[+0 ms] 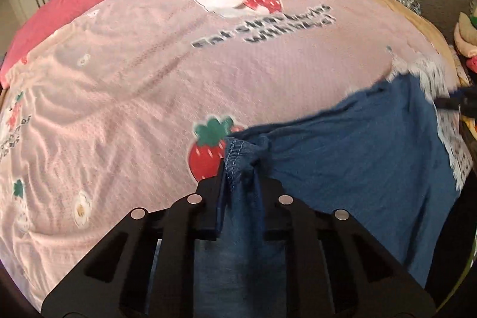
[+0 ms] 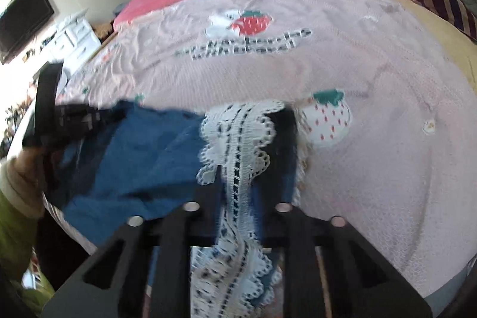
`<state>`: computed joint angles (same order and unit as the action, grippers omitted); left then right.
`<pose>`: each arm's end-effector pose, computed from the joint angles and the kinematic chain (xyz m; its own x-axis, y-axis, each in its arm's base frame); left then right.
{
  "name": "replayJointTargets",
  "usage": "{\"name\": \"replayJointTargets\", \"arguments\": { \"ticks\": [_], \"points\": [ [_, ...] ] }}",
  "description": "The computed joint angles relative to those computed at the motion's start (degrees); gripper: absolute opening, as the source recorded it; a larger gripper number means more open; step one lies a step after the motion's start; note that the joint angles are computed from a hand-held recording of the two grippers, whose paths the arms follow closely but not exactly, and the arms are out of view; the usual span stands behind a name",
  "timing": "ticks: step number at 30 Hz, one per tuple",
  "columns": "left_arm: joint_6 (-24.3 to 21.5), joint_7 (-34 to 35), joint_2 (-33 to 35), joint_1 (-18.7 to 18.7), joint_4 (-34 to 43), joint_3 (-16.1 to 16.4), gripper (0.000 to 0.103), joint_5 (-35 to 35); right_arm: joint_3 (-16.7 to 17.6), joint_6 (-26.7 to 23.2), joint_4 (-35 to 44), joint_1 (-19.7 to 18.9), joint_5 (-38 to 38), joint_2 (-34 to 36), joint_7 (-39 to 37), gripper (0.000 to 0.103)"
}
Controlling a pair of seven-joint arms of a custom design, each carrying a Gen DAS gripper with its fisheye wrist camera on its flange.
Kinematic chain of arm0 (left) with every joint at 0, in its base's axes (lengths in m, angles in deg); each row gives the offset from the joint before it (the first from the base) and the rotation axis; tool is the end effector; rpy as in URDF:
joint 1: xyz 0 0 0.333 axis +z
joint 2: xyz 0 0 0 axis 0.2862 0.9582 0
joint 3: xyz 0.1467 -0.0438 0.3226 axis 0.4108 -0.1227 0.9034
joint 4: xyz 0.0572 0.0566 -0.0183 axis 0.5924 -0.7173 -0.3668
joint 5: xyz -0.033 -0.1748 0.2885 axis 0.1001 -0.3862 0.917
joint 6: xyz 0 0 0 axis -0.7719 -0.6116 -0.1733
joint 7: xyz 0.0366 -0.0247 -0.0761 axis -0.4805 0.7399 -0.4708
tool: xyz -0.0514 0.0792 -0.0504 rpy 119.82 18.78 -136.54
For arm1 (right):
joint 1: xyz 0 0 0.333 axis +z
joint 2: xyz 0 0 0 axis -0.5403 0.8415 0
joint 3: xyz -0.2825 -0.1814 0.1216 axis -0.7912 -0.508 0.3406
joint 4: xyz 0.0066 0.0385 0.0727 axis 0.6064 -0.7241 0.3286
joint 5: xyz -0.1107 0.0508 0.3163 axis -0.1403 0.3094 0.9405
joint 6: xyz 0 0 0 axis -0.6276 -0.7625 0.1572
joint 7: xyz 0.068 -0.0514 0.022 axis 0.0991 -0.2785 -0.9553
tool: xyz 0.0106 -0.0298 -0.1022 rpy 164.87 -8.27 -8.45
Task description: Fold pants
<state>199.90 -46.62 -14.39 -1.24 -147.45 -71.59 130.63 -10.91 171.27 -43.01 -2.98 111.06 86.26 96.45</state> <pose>0.4655 -0.3049 0.4291 -0.1802 -0.9834 -0.0233 -0.8318 0.1650 -0.5300 0.4929 0.3449 0.4428 0.5387 -0.8044 -0.2505 -0.7561 -0.3304 -0.5650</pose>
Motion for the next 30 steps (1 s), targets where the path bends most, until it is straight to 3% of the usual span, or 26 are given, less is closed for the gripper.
{"name": "replayJointTargets", "arguments": {
  "ticks": [4, 7, 10, 11, 12, 13, 14, 16, 18, 22, 24, 27, 30],
  "points": [
    [-1.22, 1.78, 1.76, 0.49, 2.51, 0.23, 0.009, -0.46, 2.89, 1.21, -3.06, -2.93, 6.4, -1.31, -4.93, 0.014],
    [-1.86, 2.34, 3.3, 0.25, 3.57, 0.41, 0.009, -0.36, 3.19, 1.21, -2.8, -3.32, 9.13, -0.41, -6.41, 0.015],
    [1.0, -0.47, 3.42, 0.17, 2.31, 1.4, 0.009, 0.98, 2.37, 2.45, -3.44, -2.06, 8.51, -0.87, -6.51, 0.02],
    [2.15, -1.51, 3.03, 0.24, 1.68, 1.68, 0.01, 1.52, 3.17, 3.19, -3.93, -2.56, 10.14, -1.45, -7.5, 0.029],
    [3.17, -2.84, 2.28, 0.22, 0.81, 2.08, 0.013, 2.4, 4.43, 4.71, -4.88, -3.34, 13.19, -2.5, -8.93, 0.05],
    [4.66, -4.87, 0.95, 0.08, -0.47, 2.69, 0.013, 4.19, 4.96, 6.24, -5.76, -3.49, 15.13, -3.36, -9.93, 0.063],
    [5.58, -6.15, 0.01, 0.11, -1.38, 2.89, 0.015, 5.45, 6.27, 7.81, -6.55, -4.2, 18.24, -4.2, -12.45, 0.07],
    [6.04, -10.24, -2.91, -0.16, -3.46, 3.32, 0.024, 8.82, 9.01, 8.68, -7.92, -5.98, 26.53, -6.45, -19.92, 0.07],
    [5.89, -14.98, -6.18, -0.02, -5.56, 3.11, 0.027, 12.8, 8.85, 7.8, -9.64, -5.58, 30.75, -8.64, -23.06, 0.07],
    [4.49, -29.28, -16.17, 1.34, -12.87, 0.32, 0.057, 21.76, 6.51, 6.3, -13.17, -2.49, 31.38, -11.42, -23.22, 0.07],
    [2.21, -33.72, -20.78, 1.99, -16.56, -1.88, 0.061, 22.8, 5.69, 6.34, -14.9, -0.87, 32.56, -12.36, -23.82, 0.07],
    [-5.83, -37.97, -29.36, 1.04, -23.17, -6.0, 0.069, 19.63, 4.64, 6.36, -16.47, 0.94, 31.69, -12.91, -21.97, 0.069],
    [-13.53, -37.11, -35.04, -1.8, -27.22, -8.47, 0.074, 13.41, 4.14, 6.74, -17.34, 1.89, 31.3, -13.15, -20.67, 0.069]
  ]
}}
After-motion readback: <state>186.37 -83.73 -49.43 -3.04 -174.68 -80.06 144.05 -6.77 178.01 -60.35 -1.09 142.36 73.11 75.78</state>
